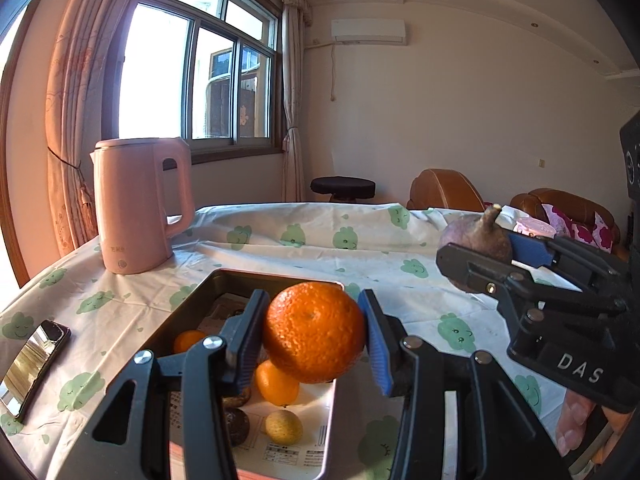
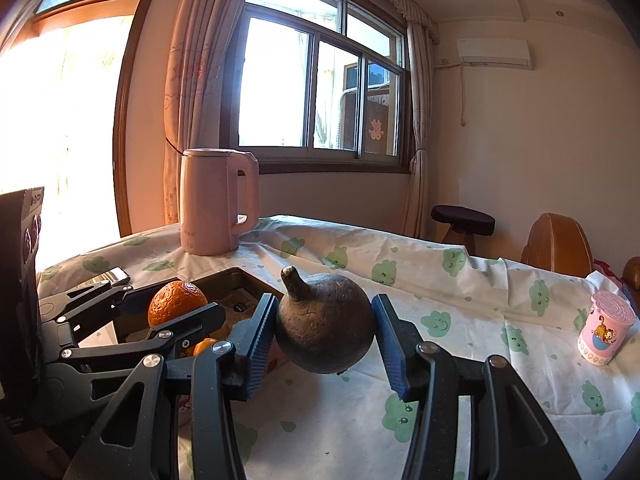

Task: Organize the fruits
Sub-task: 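Carry the orange over the tin box with the left tool while the right tool brings the brown fruit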

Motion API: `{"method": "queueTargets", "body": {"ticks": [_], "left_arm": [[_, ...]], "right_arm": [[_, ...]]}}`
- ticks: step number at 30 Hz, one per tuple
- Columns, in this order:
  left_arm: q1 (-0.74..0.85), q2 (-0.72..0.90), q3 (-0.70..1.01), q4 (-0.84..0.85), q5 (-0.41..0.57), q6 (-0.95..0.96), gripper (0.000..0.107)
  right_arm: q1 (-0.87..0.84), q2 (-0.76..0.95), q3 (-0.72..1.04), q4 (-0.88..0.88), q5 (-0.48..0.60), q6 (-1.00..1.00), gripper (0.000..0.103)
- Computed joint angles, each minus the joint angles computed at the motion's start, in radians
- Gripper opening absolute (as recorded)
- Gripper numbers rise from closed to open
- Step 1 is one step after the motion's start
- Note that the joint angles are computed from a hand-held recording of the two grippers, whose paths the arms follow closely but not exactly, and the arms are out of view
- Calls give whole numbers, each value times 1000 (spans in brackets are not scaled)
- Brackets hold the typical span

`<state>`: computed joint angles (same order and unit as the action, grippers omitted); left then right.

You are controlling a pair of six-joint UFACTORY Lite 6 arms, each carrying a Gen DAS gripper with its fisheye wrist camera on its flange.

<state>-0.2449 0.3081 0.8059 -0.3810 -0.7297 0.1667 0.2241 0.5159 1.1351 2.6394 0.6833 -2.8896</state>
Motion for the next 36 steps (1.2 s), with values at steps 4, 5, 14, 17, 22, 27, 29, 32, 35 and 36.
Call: {"method": "queueTargets", "body": {"ticks": [4, 5, 14, 17, 22, 27, 29, 32, 35, 36], "left_arm": [[26, -22, -28, 16, -2, -12, 48], [30, -25, -33, 18, -4, -13, 48], [83, -46, -64, 54, -6, -41, 48], [95, -53, -72, 58, -7, -44, 48], [120, -65, -90, 71, -15, -50, 48], [150, -75, -103, 87, -17, -63, 48], [159, -79, -110, 88, -20, -63, 48], [170, -81, -113, 84, -26, -57, 48], [183, -79, -112, 84, -24, -53, 48], [186, -78, -111, 82, -23, -48, 48]], "right_arm": [[29, 18, 30, 8, -19, -4, 51], [37, 22, 37, 11, -24, -5, 51], [79, 41, 75, 16, -47, -9, 51], [91, 47, 85, 21, -53, -12, 51], [110, 52, 98, 29, -62, -17, 51], [131, 65, 118, 39, -76, -23, 51], [138, 69, 124, 41, -80, -24, 51], [145, 67, 123, 43, -81, -27, 51], [154, 76, 137, 48, -89, -29, 51], [156, 79, 142, 47, -91, -28, 51]]}}
